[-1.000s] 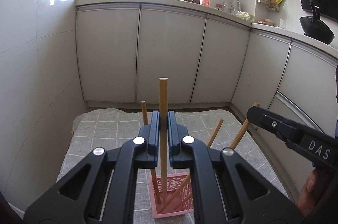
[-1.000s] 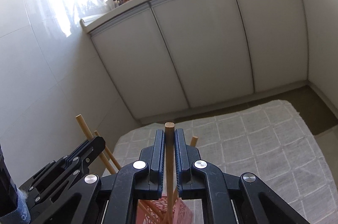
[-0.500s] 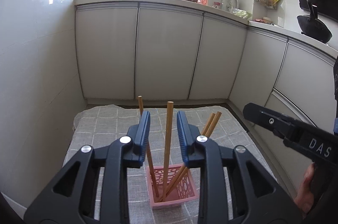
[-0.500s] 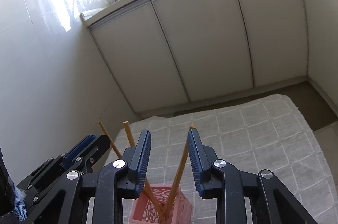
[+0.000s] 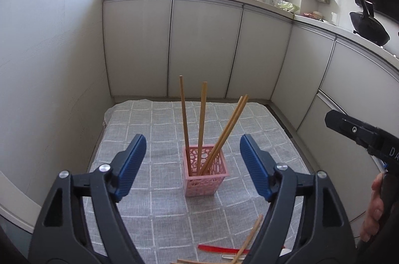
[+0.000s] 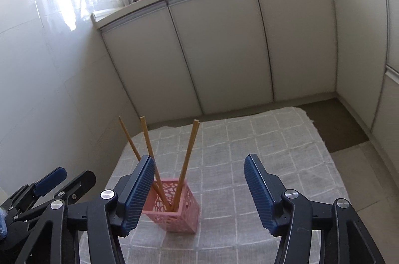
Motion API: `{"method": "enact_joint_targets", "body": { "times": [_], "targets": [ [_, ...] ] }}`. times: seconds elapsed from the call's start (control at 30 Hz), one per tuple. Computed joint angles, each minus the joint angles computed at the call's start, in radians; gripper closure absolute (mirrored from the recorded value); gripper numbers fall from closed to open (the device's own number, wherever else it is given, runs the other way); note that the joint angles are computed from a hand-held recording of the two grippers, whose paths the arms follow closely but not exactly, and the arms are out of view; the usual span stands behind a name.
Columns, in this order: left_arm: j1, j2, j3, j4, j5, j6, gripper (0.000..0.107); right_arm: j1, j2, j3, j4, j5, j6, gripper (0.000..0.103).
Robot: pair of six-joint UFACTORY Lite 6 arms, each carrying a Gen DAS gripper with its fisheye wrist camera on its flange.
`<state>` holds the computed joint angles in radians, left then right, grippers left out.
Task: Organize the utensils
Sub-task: 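Lift both open tools away from the pink basket, then lower the left tool onto a chopstick while the right tool approaches the pile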
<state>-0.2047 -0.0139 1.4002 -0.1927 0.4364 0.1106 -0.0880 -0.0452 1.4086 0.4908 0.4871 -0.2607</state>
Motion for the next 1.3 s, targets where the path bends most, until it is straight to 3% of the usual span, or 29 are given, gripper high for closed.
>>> {"method": "enact_joint_targets", "body": {
  "times": [0.27,0.43,0.57,0.77,1.1,1.17,1.3],
  "targets": [
    [-0.037,-0.141,-0.121,0.137,0.088,-0.134,0.016,-0.037,-0.155,-0.14,-0.036,0.085,0.025,0.02],
    [-0.039,-0.2,-0.207,0.157,0.112,-0.156,0.013,-0.091,-0.216,-0.218,0.005,0.153,-0.012,0.017],
    [-0.06,-0.224,-0.28,0.237,0.12,-0.209,0.013,-0.09,-0.24,-0.268,-0.062,0.173,0.027,0.016],
    [-0.079,-0.185,-0.304,0.285,0.174,-0.231,0.013,-0.095,-0.246,-0.316,-0.155,0.236,0.094,0.016],
    [-0.058,0.0,-0.273,0.14,0.239,-0.102,0.013,-0.158,-0.129,-0.331,-0.162,0.291,0.112,0.016],
    [-0.069,0.041,-0.256,0.105,0.251,-0.084,0.015,-0.172,-0.107,-0.329,-0.157,0.299,0.104,0.016],
    [-0.116,0.14,-0.196,0.013,0.252,-0.028,0.033,-0.197,-0.066,-0.325,-0.151,0.318,0.079,0.016]
  ]
}}
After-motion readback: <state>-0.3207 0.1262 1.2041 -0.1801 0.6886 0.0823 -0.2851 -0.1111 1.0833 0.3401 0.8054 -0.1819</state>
